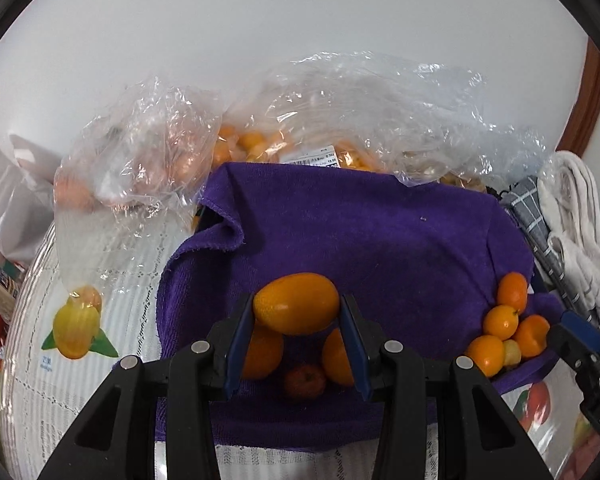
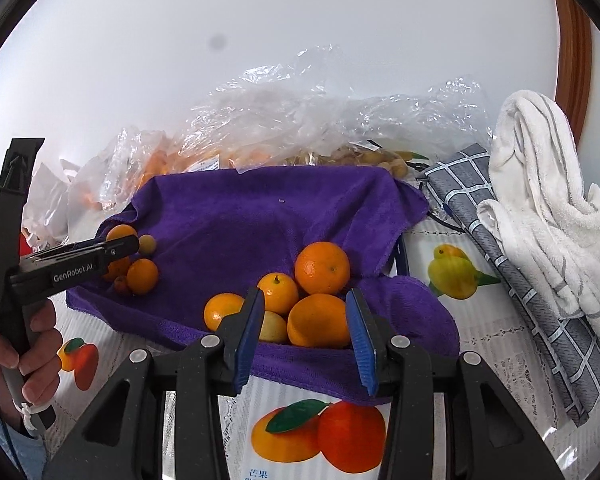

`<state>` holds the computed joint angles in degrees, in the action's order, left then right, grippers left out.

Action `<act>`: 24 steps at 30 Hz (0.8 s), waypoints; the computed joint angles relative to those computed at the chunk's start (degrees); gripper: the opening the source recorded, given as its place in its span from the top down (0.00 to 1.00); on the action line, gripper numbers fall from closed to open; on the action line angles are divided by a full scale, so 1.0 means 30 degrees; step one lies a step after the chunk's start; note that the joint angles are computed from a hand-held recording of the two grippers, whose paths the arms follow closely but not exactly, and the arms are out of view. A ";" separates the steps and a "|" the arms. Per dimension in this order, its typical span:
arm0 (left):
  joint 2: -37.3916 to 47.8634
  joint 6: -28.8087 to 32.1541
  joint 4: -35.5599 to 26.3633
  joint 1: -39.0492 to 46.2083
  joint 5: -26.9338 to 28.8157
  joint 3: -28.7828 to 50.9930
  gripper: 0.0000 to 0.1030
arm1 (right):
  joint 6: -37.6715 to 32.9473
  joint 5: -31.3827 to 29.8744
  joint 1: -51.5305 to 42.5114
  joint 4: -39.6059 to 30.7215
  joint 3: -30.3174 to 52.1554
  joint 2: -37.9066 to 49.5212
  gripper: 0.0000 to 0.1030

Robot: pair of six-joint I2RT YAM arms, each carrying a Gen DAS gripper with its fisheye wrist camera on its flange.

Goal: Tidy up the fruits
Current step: 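Open both grippers to release the oranges onto the towel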

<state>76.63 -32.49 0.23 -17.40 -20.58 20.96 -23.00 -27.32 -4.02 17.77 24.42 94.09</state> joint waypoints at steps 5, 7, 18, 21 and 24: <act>0.0009 0.0204 0.0361 -0.0091 -0.0130 -0.0231 0.60 | 0.0054 0.0081 0.0132 0.0074 0.0241 0.0628 0.59; -0.0022 0.0299 0.0375 -0.0127 -0.0153 -0.0271 0.60 | 0.0071 0.0190 0.0222 0.0147 0.0319 0.0897 0.59; -0.0932 -0.0204 -0.0483 -0.0916 -0.0803 -0.0336 0.50 | -0.0040 0.0280 0.0353 0.1058 -0.0009 0.1106 0.59; -0.2367 -0.0425 -0.1932 -0.1405 -0.1596 -0.0101 0.50 | -0.0210 0.0265 0.0380 0.1391 -0.0357 0.0701 0.59; -0.4274 -0.0964 -0.4223 -0.2349 -0.2623 0.0344 0.49 | -0.0420 -0.0254 0.0159 0.0618 -0.0392 -0.0107 0.59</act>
<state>63.80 -35.38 -12.44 -24.45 -28.45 22.00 -24.26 -28.08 -3.55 19.62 23.25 93.77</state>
